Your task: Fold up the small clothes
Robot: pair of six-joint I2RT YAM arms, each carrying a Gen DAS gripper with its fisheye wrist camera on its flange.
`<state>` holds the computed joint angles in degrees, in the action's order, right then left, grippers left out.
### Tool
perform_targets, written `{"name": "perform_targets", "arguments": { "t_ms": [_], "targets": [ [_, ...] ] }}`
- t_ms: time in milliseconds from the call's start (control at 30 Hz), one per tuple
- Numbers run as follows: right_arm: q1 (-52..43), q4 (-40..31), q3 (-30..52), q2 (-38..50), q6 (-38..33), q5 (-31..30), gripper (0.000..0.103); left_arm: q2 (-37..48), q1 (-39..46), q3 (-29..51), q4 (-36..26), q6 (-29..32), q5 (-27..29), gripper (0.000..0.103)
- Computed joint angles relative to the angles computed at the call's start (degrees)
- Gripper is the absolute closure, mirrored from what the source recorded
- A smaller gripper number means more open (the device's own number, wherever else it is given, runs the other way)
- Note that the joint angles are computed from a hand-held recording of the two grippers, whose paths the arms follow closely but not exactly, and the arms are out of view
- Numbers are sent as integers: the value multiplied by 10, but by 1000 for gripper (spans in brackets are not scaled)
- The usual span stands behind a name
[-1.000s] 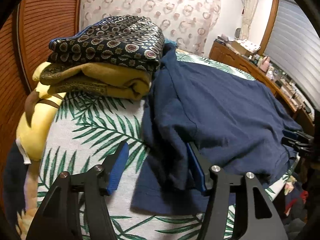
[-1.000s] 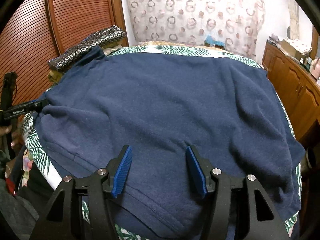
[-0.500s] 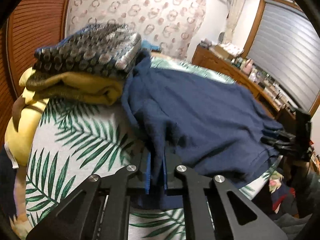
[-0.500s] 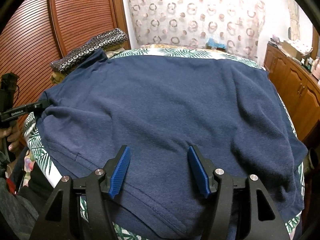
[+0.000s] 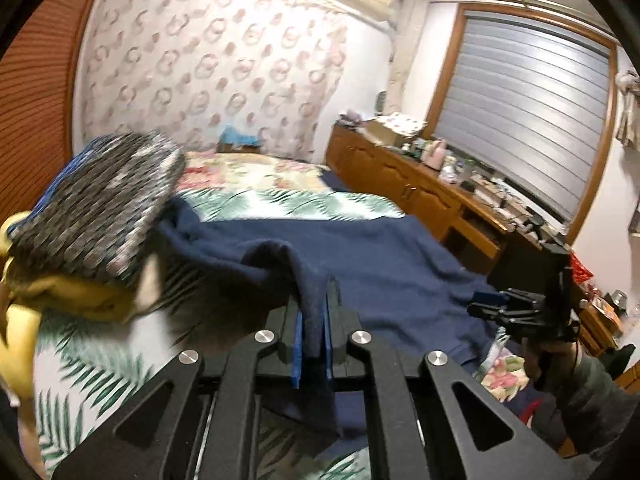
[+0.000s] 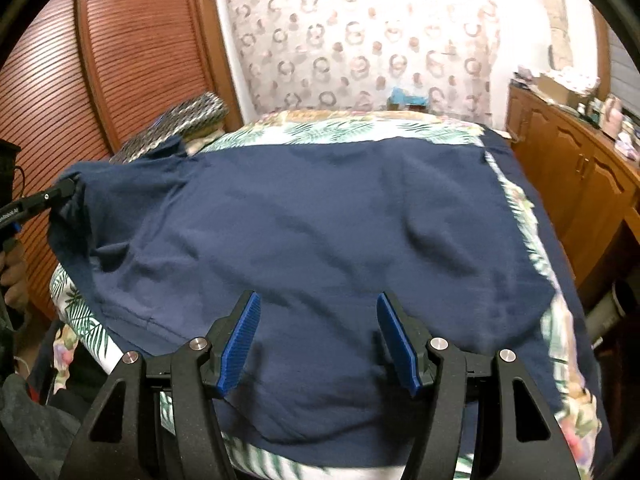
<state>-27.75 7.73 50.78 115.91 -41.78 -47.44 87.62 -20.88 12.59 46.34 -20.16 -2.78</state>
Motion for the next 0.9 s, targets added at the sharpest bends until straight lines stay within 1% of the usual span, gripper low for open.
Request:
{"name": "perform_targets", "arguments": {
  "t_ms": [133, 233, 300, 467, 700, 900],
  "targets": [
    [-41, -20, 15, 10, -7, -30, 40, 9, -32, 66, -43, 8, 10, 95],
    [-57, -6, 4, 8, 1, -31, 40, 22, -66, 126, -85, 29, -5, 95],
    [-68, -5, 0, 7, -1, -37, 40, 34, -84, 166, -110, 41, -4, 95],
    [-99, 13, -30, 0, -13, -56, 40, 70, -109, 257, -168, 68, 4, 95],
    [-137, -6, -42, -3, -41, -84, 40, 124, -147, 376, -240, 92, 8, 95],
    [-158, 0, -68, -12, -50, -100, 40, 169, -173, 466, -294, 104, 17, 95]
  ]
}}
